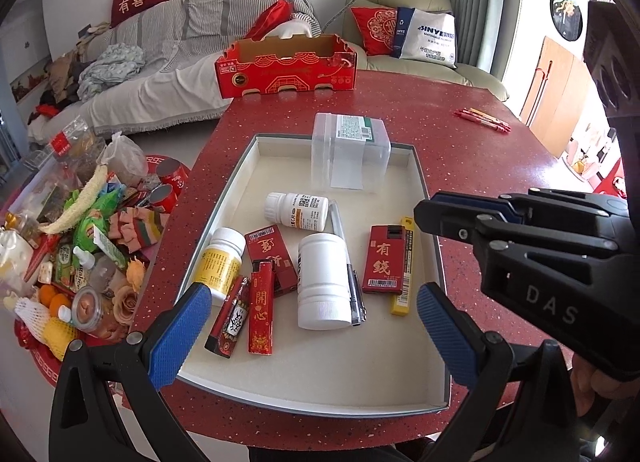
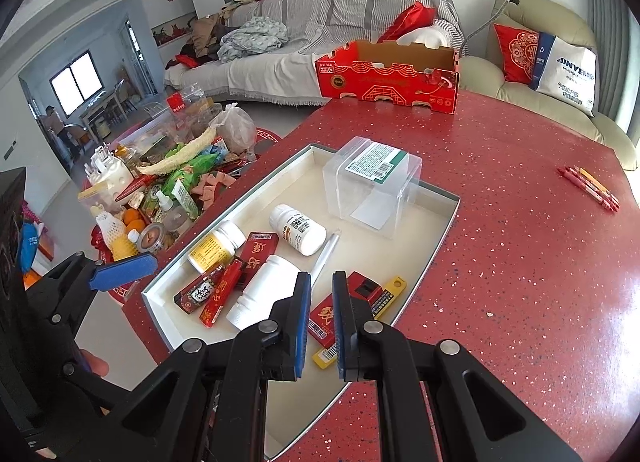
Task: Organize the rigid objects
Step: 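Withdraw both open tools up from the tray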
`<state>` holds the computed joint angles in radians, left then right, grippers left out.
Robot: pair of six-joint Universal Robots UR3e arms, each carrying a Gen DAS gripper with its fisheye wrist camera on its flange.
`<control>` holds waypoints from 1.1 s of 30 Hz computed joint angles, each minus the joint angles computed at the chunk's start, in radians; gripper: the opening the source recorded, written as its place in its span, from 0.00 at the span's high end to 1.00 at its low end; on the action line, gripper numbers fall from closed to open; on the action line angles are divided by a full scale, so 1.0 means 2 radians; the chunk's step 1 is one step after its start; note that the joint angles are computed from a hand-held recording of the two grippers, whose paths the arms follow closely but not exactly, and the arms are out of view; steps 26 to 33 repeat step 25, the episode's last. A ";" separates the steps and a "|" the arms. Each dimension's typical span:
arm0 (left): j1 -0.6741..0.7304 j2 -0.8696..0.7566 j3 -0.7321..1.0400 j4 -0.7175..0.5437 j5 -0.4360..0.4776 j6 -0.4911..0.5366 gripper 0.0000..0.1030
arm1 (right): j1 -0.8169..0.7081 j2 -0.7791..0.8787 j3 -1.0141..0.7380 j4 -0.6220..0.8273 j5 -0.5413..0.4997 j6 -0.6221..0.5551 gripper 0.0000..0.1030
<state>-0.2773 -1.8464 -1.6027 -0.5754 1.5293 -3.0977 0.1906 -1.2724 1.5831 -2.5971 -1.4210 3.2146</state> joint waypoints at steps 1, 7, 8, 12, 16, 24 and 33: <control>0.002 0.002 0.000 -0.002 -0.003 -0.003 0.01 | 0.000 0.000 0.000 0.000 0.000 0.000 0.89; 0.025 0.011 0.000 -0.031 -0.057 -0.009 0.00 | 0.000 0.000 0.000 0.000 0.000 0.000 0.89; 0.027 0.011 -0.001 -0.030 -0.058 -0.010 0.00 | 0.000 0.000 0.000 0.000 0.000 0.000 0.89; 0.013 0.007 0.000 -0.022 -0.024 0.003 0.00 | 0.000 0.000 0.000 0.000 0.000 0.000 0.89; -0.001 0.011 -0.016 0.010 0.023 -0.007 0.00 | 0.000 0.000 0.001 -0.001 -0.001 0.001 0.89; 0.003 0.010 -0.013 -0.013 0.020 -0.010 0.00 | -0.001 -0.001 0.003 -0.001 0.001 -0.001 0.89; 0.004 0.007 -0.008 -0.022 0.018 -0.012 0.01 | -0.001 -0.001 0.004 -0.002 0.001 -0.002 0.89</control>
